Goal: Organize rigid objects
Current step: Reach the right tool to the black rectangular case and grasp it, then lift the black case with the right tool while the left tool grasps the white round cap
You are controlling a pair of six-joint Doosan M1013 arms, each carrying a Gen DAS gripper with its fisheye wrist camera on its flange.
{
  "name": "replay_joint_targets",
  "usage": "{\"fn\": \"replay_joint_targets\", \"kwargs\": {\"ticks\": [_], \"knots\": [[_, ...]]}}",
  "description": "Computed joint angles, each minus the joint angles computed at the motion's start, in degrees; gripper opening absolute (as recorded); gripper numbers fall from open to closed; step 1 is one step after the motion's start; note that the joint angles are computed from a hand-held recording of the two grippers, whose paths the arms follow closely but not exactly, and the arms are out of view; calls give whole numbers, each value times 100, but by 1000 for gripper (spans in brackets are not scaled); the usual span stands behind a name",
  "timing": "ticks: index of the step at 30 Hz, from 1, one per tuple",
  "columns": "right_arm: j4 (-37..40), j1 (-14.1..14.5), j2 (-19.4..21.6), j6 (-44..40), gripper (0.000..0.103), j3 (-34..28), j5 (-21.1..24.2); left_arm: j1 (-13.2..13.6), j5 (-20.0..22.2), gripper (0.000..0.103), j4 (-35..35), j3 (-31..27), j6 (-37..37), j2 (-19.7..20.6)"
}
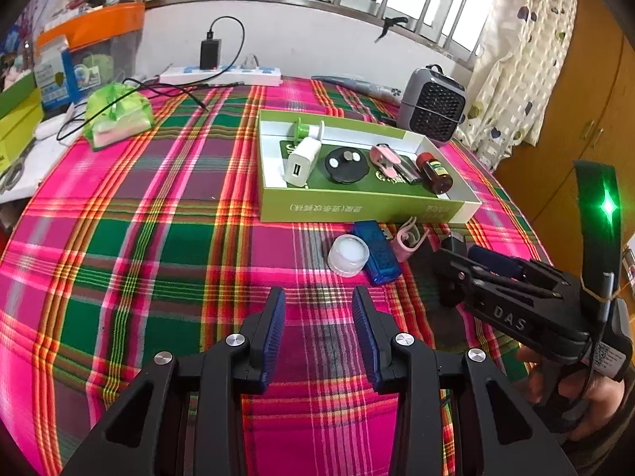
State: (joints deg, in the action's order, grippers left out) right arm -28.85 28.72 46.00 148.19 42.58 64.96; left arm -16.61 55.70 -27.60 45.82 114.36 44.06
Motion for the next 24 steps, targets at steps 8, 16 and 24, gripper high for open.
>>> {"fn": "replay_joint_targets", "kwargs": {"ticks": [8,16,24], "knots": [[215,-38,-55,-126,51,129,-74,-44,104,34,134,-145,-114,77],[243,-70,-147,-138,51,311,-145,-98,327,34,331,-461,-303,270],[211,-121,-293,-113,51,573,-304,-175,547,34,500,-802,-356,458]]}}
